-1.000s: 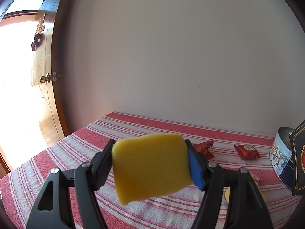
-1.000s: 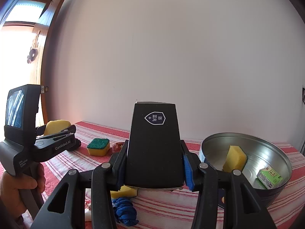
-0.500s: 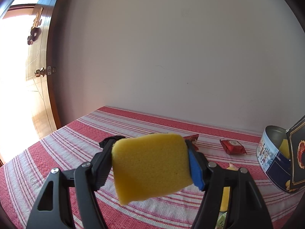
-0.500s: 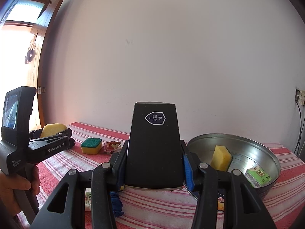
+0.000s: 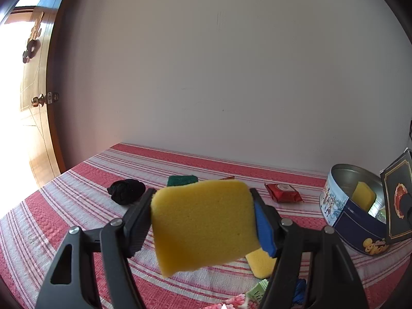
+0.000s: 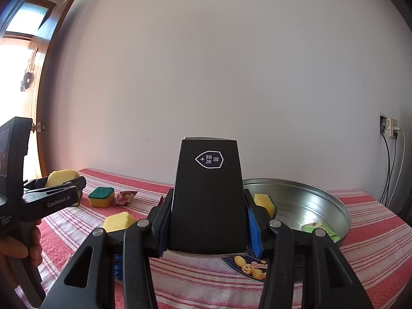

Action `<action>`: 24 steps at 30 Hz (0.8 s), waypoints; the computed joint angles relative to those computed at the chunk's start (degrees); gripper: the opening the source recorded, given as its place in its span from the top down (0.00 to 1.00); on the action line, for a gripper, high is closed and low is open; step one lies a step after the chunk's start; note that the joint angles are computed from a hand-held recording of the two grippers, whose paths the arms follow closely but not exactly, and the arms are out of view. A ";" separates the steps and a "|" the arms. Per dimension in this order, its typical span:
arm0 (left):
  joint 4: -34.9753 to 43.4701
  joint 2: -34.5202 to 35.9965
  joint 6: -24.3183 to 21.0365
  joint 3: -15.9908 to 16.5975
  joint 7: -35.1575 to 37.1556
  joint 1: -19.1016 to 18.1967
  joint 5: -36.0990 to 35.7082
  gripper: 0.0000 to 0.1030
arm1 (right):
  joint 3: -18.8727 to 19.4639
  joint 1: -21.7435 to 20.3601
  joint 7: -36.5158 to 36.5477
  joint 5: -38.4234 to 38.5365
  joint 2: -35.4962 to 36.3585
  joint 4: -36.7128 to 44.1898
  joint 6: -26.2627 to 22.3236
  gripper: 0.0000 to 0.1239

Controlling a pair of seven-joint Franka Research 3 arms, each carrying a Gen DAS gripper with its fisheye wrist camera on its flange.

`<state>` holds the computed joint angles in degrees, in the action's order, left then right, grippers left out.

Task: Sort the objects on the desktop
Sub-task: 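Carry the yellow sponge and black box over the blue tin with both tools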

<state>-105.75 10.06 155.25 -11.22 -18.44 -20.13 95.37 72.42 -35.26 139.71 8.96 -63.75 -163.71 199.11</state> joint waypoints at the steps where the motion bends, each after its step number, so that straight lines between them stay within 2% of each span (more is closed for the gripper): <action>1: 0.17 0.11 0.13 -0.10 0.12 -0.11 0.00 0.32 | -0.26 0.37 0.00 0.13 -0.49 -0.46 -0.34 0.59; 9: 2.11 1.36 1.52 -0.35 1.33 -1.37 -0.19 0.32 | -3.50 2.91 0.43 -0.41 -2.27 -3.84 -2.50 0.59; 10: 2.39 1.55 1.75 -0.36 1.51 -1.52 -0.25 0.32 | -2.44 1.58 1.11 -0.37 -2.31 -2.84 -2.74 0.59; 17: 4.20 2.49 3.02 -0.29 2.20 -2.82 0.49 0.32 | -4.26 3.92 2.81 -2.25 -6.18 -5.89 -5.64 0.59; 24: 6.93 4.31 4.61 -0.38 3.25 -4.37 1.17 0.32 | -7.13 3.79 4.36 -4.60 -6.75 -8.51 -6.41 0.59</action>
